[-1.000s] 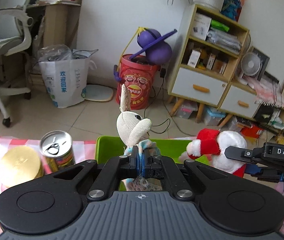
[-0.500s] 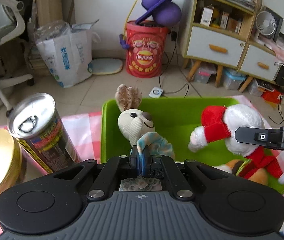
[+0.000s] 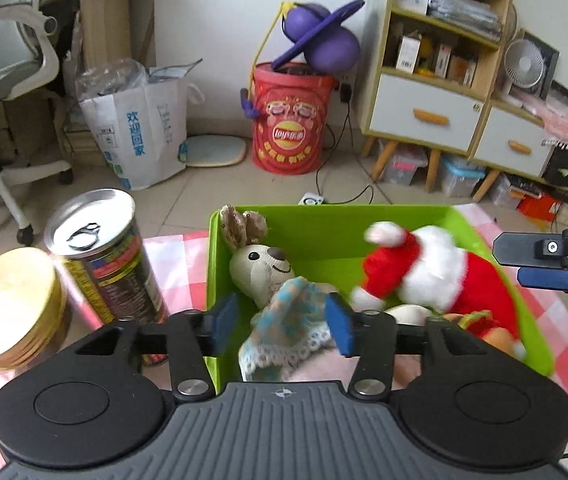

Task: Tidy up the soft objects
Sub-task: 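Open both tools and move them back toward the grey towel and white cloth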

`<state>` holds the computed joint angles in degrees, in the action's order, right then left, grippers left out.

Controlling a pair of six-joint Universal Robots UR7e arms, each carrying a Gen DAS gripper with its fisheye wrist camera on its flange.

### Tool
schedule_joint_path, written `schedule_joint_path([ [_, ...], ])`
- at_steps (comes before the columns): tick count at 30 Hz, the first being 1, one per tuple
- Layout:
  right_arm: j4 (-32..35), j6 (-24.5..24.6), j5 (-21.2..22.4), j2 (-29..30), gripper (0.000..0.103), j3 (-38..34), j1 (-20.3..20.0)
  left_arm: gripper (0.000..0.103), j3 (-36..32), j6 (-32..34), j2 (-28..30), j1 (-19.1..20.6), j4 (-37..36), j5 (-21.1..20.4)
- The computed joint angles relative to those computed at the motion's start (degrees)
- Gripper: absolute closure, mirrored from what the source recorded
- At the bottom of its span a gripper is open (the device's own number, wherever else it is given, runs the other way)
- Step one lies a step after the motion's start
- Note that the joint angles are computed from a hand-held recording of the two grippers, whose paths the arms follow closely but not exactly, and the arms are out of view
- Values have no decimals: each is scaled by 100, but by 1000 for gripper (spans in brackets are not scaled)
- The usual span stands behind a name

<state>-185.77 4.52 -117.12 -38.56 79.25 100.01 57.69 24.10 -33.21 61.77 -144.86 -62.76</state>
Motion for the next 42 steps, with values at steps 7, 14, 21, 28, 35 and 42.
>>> schedule_joint_path([
  [7, -325, 200, -369, -445, 39, 697, 331, 22, 1153, -444, -890, -148, -138, -17],
  [14, -507, 250, -933, -746, 31, 1344, 752, 7, 2205, -721, -1718, -273, -189, 248],
  [21, -123, 653, -1424, -828, 28, 1722, 1069, 5, 2814, -949, -2282, -377, 22, 466],
  [28, 430, 1120, -1798, -747, 28, 1846, 1257, 5, 3232, -1055, -2664, -357, -34, 496],
  [35, 684, 1297, -1847, -664, 28, 1942, 1262, 5, 3455, -856, -2829, -245, -264, 461],
  [42, 1160, 1844, -1807, -777, 28, 2076, 1136, 5, 3505, -649, -2894, -43, -23, 485],
])
